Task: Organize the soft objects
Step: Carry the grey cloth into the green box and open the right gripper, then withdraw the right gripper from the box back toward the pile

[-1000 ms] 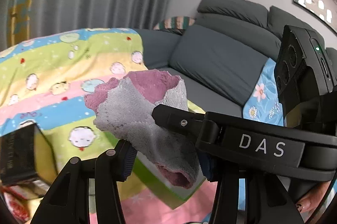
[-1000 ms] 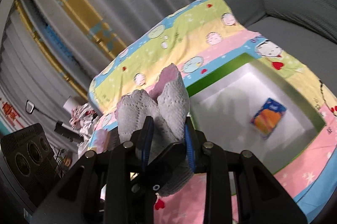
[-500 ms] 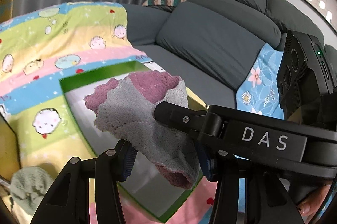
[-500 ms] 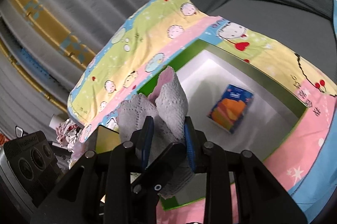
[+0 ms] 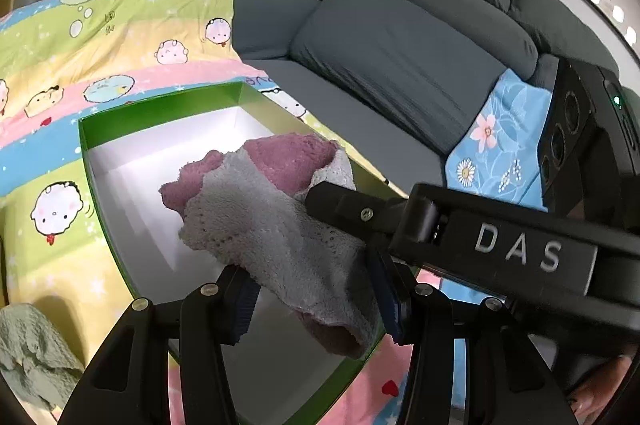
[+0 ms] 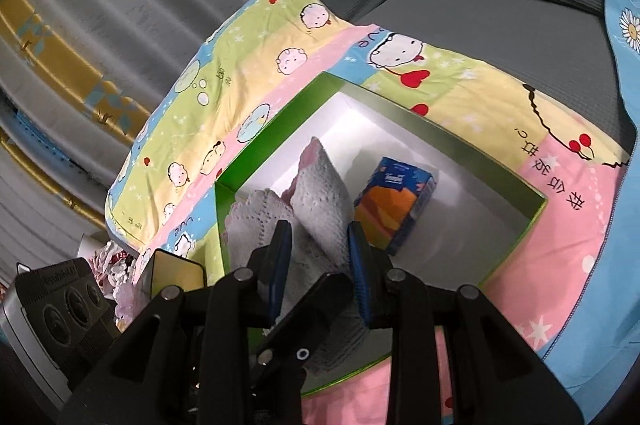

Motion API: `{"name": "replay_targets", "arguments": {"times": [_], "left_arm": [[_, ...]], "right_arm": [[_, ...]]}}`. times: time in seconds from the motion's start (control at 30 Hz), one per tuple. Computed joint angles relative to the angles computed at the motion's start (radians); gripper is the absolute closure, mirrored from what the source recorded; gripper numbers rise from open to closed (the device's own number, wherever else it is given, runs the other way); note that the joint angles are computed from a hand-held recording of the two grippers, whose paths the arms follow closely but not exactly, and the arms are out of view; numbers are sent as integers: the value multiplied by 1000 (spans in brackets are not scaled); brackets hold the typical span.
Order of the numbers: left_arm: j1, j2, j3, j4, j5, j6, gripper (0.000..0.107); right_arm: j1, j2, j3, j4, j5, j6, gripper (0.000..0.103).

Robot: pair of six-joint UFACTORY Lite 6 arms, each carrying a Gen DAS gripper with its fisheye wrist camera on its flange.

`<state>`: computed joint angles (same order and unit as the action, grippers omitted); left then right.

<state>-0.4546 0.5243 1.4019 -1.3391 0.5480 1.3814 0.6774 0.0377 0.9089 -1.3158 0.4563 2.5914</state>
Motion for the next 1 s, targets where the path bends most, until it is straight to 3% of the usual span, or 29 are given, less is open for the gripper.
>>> {"name": "replay_targets", "arguments": {"times": [0.43, 0.63, 0.7, 0.73, 0.83, 1.0], "left_arm": [[9, -43, -57, -57, 2, 77, 55], [42, -96, -102, -91, 31, 113, 38], [61, -117, -117, -89, 51, 115, 37], [72, -133, -131, -94, 57, 125, 36], [107, -189, -191, -127, 57, 166, 26], [193, -261, -256, -119, 73, 155, 24]], "right_arm": [[29, -30, -14, 26, 87, -14, 72], [50, -30, -3, 23, 114, -19, 46], [60, -26, 11, 38, 130, -41, 41], [66, -25, 14, 35, 137, -38, 34], [83, -27, 19, 10, 149, -17, 30], [117, 6, 69, 12, 179, -37, 20]]}}
